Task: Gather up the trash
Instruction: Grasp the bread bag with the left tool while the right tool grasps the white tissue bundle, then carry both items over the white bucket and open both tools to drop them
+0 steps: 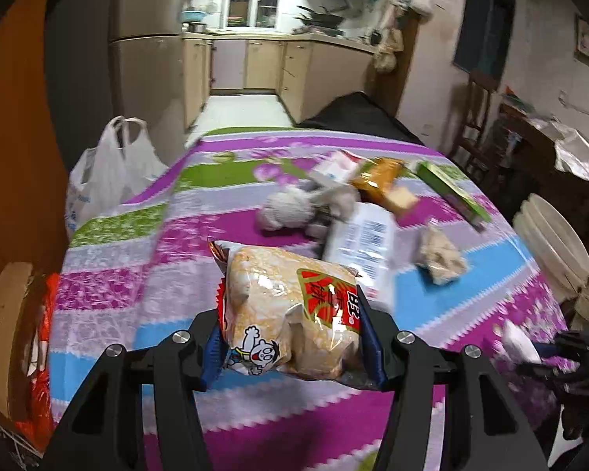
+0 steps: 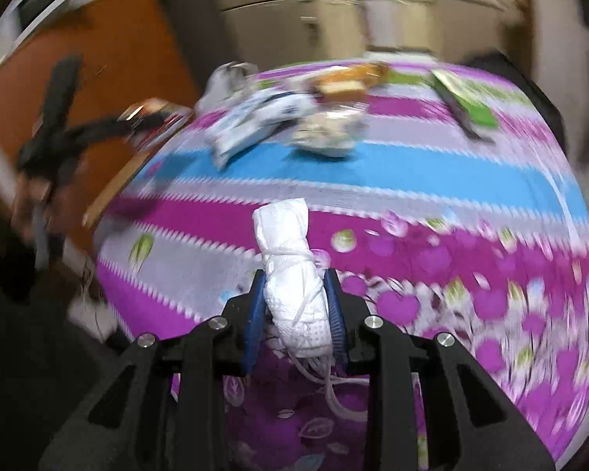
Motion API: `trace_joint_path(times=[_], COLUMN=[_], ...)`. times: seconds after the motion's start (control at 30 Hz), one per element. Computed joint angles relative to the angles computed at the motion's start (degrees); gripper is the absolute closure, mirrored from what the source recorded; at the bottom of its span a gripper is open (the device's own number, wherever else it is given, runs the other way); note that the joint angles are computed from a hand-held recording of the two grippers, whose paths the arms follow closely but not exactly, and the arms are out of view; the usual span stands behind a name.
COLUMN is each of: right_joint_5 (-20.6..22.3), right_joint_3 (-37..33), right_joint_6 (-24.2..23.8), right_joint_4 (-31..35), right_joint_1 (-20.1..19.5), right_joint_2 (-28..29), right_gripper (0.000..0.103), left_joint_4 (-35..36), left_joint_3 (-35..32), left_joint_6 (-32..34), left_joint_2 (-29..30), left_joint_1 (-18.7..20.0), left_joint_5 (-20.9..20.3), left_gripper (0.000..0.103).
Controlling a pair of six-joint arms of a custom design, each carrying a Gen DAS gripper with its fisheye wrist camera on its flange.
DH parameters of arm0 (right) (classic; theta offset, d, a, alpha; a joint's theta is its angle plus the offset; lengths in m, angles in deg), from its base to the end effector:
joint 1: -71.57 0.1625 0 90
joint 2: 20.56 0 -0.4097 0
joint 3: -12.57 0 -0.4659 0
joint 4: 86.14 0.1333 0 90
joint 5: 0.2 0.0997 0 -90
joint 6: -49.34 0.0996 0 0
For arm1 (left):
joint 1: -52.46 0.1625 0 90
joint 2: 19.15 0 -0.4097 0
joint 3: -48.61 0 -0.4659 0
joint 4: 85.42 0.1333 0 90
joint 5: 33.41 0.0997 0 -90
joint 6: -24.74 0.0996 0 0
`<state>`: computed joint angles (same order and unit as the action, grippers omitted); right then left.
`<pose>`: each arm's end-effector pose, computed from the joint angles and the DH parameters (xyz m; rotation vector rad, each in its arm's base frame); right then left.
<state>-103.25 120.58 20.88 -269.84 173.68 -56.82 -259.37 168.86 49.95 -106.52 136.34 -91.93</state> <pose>0.2353 -0.5683 -0.0904 0.9197 -2.6688 0.4958 0.1268 -0.5555 0.3430 0.3220 2.2919 -0.9734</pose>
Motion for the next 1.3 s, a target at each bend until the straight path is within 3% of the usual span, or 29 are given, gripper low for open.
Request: trace_joint_path(times=[0.23, 0.4, 0.7, 0.97, 1.3], right_joint_5=[-1.71, -3.55, -5.60, -6.95, -8.53], right_joint_3=[-0.55, -1.03, -0.82, -0.57, -1.00], right_joint_6=[5.95, 7.71, 7.95, 7.69, 6.30], right_joint_4=[-3.10, -3.83, -4.28, -5.21, -5.47], right_joint_1=[1.60, 2.35, 2.85, 2.90, 3.06], right_joint_2=[-0.23, 0.04, 0.03, -0.32, -0.72], right_gripper=[0.075, 0.075, 0.075, 0.075, 0.075], left_joint_4=[2.17, 2.74, 2.24, -3.45, -5.77], left_joint_3=[2.62, 3.02, 2.59, 2.35, 0.70], left_joint_6=[0.66, -0.73, -0.42, 3.04, 4.73], left_joint_2=[-0.43, 1.01, 3.90, 7.01, 9.89], left_joint_1=[-3.38, -5.82, -8.27, -10.37, -11.70], left_joint_5=[-0.60, 1.39, 5.11, 9.05, 10.77], left_gripper=[0.046, 0.046, 0.046, 0.046, 0.046])
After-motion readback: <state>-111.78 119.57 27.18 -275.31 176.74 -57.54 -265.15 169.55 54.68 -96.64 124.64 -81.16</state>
